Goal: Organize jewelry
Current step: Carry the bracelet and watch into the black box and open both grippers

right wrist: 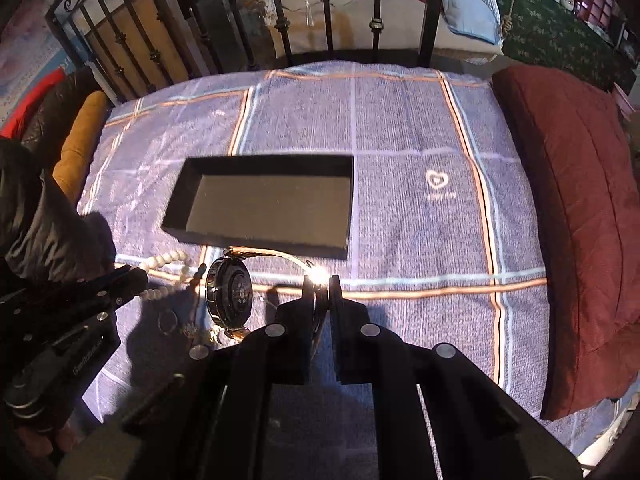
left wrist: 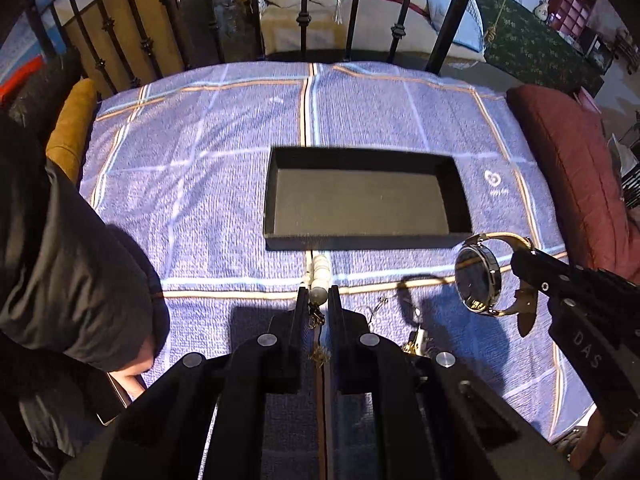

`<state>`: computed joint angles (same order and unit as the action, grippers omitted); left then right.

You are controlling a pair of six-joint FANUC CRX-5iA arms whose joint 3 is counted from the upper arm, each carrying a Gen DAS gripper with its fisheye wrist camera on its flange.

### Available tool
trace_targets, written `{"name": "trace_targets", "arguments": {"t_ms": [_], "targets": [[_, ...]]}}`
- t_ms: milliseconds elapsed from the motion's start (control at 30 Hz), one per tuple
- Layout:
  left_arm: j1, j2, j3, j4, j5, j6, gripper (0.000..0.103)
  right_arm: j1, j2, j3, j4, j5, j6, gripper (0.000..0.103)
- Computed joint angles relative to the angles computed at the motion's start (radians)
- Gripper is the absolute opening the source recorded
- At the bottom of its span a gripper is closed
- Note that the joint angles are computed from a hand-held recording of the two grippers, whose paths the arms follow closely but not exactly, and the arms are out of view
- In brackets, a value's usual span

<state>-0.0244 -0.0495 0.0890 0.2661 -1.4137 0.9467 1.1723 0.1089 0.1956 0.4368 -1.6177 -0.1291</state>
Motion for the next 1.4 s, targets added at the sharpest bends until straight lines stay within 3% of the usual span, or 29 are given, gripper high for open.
{"name": "trace_targets", "arguments": {"t_ms": [433, 1133, 1167, 1200, 1333, 1400], "targets": [[-0.055, 0.077, 0.129, -0.005, 0.033, 0.057, 0.009, -0.087, 0.097, 0.147, 0.037, -0.066, 0.065, 0.008], [-0.108, 0.160, 0.173, -0.033, 0.076, 0.084, 0.010, -0.163, 0.119, 0.115, 0.025, -0.043, 0.059, 0.010], [-0.110, 0.159, 0.171, -0.037, 0.082, 0.083, 0.011, -0.166, 0.119, 0.115, 0.022, -0.041, 0.057, 0.011], [-0.112, 0.158, 0.169, -0.039, 0.086, 0.083, 0.019, -0.169, 0.118, 0.114, 0.018, -0.035, 0.059, 0.014], [-0.118, 0.152, 0.168, -0.057, 0.110, 0.100, 0.062, -0.170, 0.119, 0.111, 0.031, -0.026, 0.061, 0.018], [-0.120, 0.148, 0.166, -0.060, 0.120, 0.098, 0.062, -0.168, 0.126, 0.118, 0.047, -0.040, 0.069, 0.019]]}}
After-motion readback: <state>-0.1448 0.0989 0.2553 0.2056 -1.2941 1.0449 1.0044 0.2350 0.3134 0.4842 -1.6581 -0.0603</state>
